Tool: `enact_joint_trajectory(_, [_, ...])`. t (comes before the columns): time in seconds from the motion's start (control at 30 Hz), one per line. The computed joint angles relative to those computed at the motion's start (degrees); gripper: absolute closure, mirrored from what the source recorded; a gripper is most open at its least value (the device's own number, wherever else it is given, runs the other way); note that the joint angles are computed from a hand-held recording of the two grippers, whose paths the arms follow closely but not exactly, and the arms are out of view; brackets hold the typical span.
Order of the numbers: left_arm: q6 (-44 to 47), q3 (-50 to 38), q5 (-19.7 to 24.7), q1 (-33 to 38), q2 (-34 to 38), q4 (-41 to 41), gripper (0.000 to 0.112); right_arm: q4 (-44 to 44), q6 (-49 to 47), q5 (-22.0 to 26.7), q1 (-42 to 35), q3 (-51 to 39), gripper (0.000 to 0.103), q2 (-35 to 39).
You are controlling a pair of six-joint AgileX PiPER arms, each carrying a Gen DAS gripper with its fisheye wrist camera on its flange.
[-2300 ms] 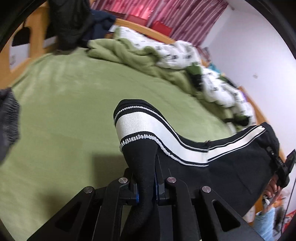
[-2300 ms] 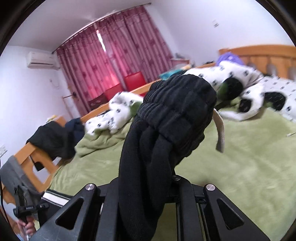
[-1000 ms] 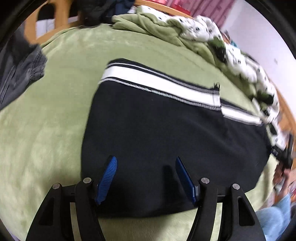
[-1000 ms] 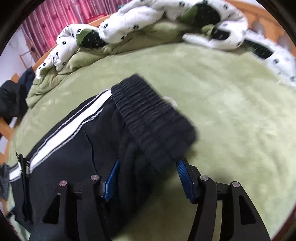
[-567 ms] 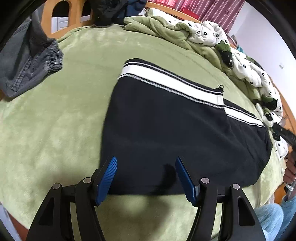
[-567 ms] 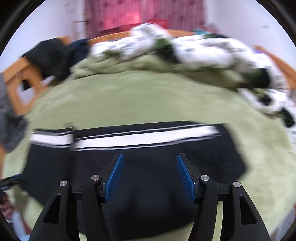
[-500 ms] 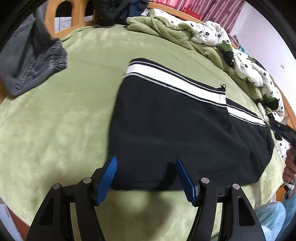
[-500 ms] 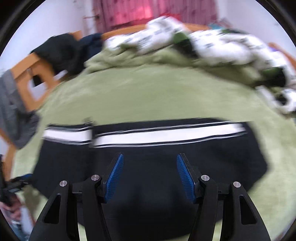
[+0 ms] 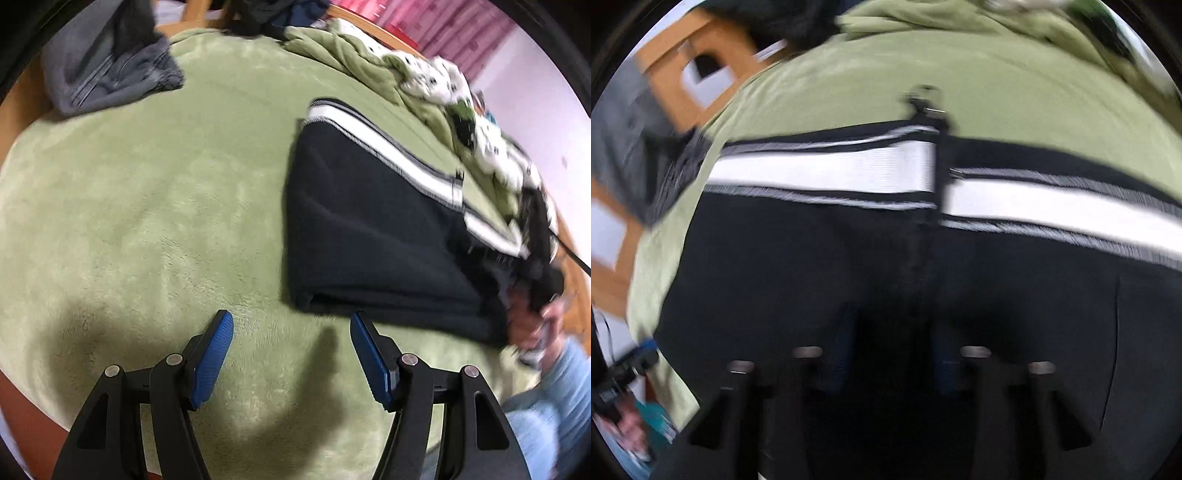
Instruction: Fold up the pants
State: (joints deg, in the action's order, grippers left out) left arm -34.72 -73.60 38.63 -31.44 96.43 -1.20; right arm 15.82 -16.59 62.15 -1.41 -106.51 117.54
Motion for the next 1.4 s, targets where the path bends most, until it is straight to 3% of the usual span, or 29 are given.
enact_joint_trajectory(0.07, [-2.3,-1.1,0.9,-1.6,0.8,3.8,0.049,5.3,-0.1,3.9,-3.2,-3.1,0.091,0.9])
enact_joint_trajectory(0.17, [-2.5,-1.5,0.0,-1.2,1.3,3.4,0.049,15.8,-2.2,7.5,-9.2,-2.0,0.092,0.2])
enact_joint_trajectory(0.43, [-2.1,-3.4,0.2,-1.0,3.1,4.8,0.049,5.0,-2.2,3.5,-5.0,3.5,0.088,-3.0])
enact_joint_trajectory(0.57, [-9.0,-1.1,-3.7,-2.2,2.9,10.0,0.049,2.3,-1.7,4.2,-4.9,5.4,0.081,-6.3])
enact_joint_trajectory(0.63, [-12.7,-1.4,-4.4,-3.2,3.4,13.7,0.049,0.6,-1.9,2.3,-5.4,9.7,0.081,-11.2])
enact_joint_trajectory(0.7, [-15.2,-1.5,-5.2,-3.8,3.6,15.2,0.059,-0.9,-0.9,0.2,-6.1,13.1,0.077,-15.5])
enact_joint_trajectory(0.77, [-11.1,-1.8,-7.1,-2.9,3.5,10.0,0.086,-1.6,0.6,-1.6,-7.6,16.2,0.066,-19.5])
enact_joint_trajectory(0.8, [-10.5,-2.8,-6.4,-2.8,3.8,9.2,0.087,-1.8,1.6,-2.0,-8.4,17.3,0.063,-21.1])
enact_joint_trajectory(0.87, [-13.4,-4.8,-4.2,-3.9,3.8,13.5,0.102,-1.1,3.1,-3.6,-10.5,20.4,0.062,-24.4])
enact_joint_trajectory(1.03, [-12.5,-10.5,0.2,-5.9,3.2,16.4,0.103,2.6,1.8,-2.3,-16.6,23.1,0.062,-27.5])
enact_joint_trajectory(1.2, [-10.8,-25.5,11.8,-10.8,7.4,22.2,0.103,4.5,3.4,-2.7,-18.0,22.5,0.062,-26.2])
enact_joint_trajectory(1.33, [-9.9,-37.5,20.2,-14.8,12.2,26.4,0.104,7.3,-0.7,-4.3,-21.1,24.7,0.062,-28.3])
enact_joint_trajectory(1.4, [-8.2,-42.4,21.9,-16.4,13.8,26.4,0.107,7.0,-1.9,-5.8,-21.9,26.1,0.062,-29.9])
